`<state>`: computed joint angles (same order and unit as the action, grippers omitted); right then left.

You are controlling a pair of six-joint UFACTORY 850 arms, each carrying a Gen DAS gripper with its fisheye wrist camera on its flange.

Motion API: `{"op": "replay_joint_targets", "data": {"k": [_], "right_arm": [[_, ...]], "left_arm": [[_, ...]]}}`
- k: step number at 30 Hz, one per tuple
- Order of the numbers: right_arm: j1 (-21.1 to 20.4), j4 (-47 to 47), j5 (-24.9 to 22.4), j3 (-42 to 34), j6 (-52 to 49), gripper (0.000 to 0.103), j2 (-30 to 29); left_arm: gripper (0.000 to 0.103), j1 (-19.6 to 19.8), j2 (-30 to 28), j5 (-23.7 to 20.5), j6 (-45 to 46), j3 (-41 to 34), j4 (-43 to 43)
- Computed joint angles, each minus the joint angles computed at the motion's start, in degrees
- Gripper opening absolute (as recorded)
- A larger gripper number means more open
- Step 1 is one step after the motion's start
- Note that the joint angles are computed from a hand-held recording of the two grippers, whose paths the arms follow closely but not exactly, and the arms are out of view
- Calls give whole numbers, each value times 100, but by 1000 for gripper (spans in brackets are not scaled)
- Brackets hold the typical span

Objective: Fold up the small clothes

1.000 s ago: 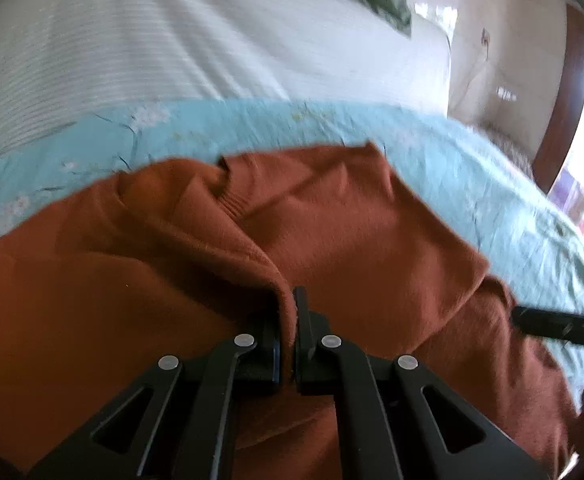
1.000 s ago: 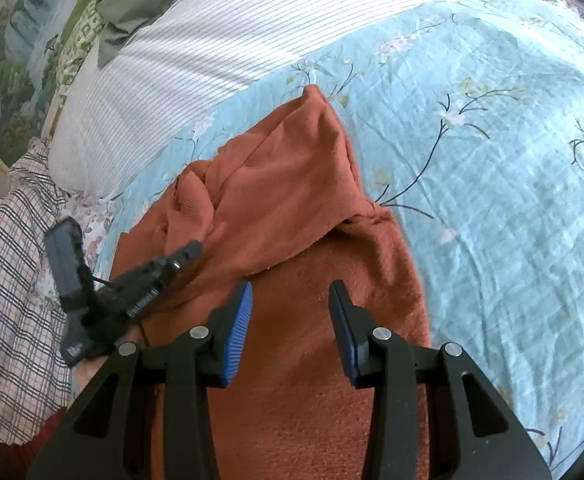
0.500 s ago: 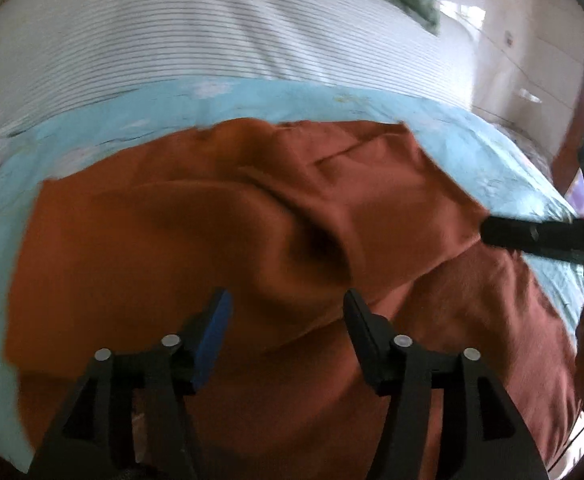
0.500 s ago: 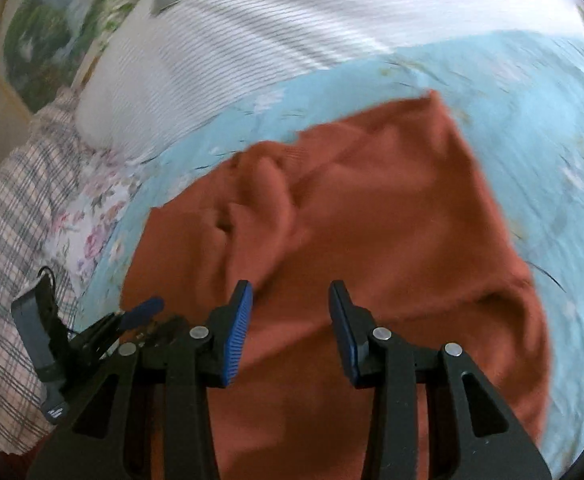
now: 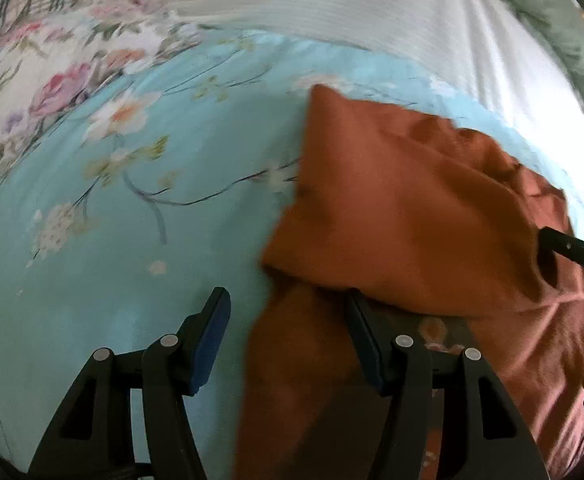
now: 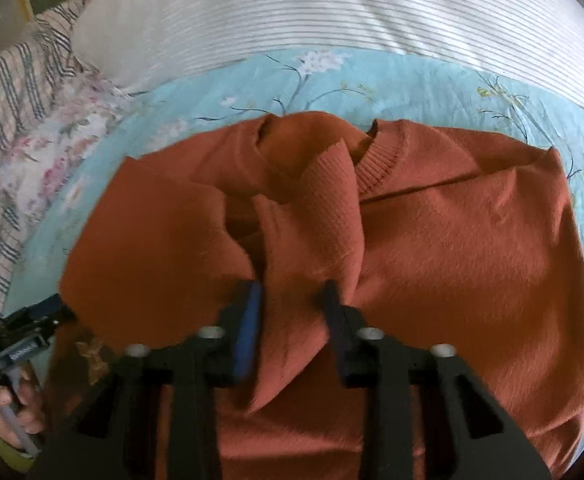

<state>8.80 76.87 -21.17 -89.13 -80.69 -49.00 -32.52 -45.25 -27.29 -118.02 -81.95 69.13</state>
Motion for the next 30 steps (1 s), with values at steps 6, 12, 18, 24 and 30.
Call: {"op": "replay_joint_targets", "data": {"k": [6, 12, 18, 24, 30], "right_arm": [[-421, 2151, -294, 695, -1568, 5, 456], [-810, 1835, -598, 972, -839, 5, 480], [-936, 2013, -1073, 1005, -628, 36, 372], [-998, 2292, -1233, 649, -460, 53, 164], [-1002, 1691, -943, 0, 445, 8, -250]], "left_arm": [[60, 117, -145, 22, 121, -171, -192], [59, 124, -298, -108, 261, -422, -292], [58, 106, -347, -232, 146, -454, -178], [56, 157, -199, -56, -743, -167, 391], [56, 129, -197, -114, -1086, -113, 628]]}}
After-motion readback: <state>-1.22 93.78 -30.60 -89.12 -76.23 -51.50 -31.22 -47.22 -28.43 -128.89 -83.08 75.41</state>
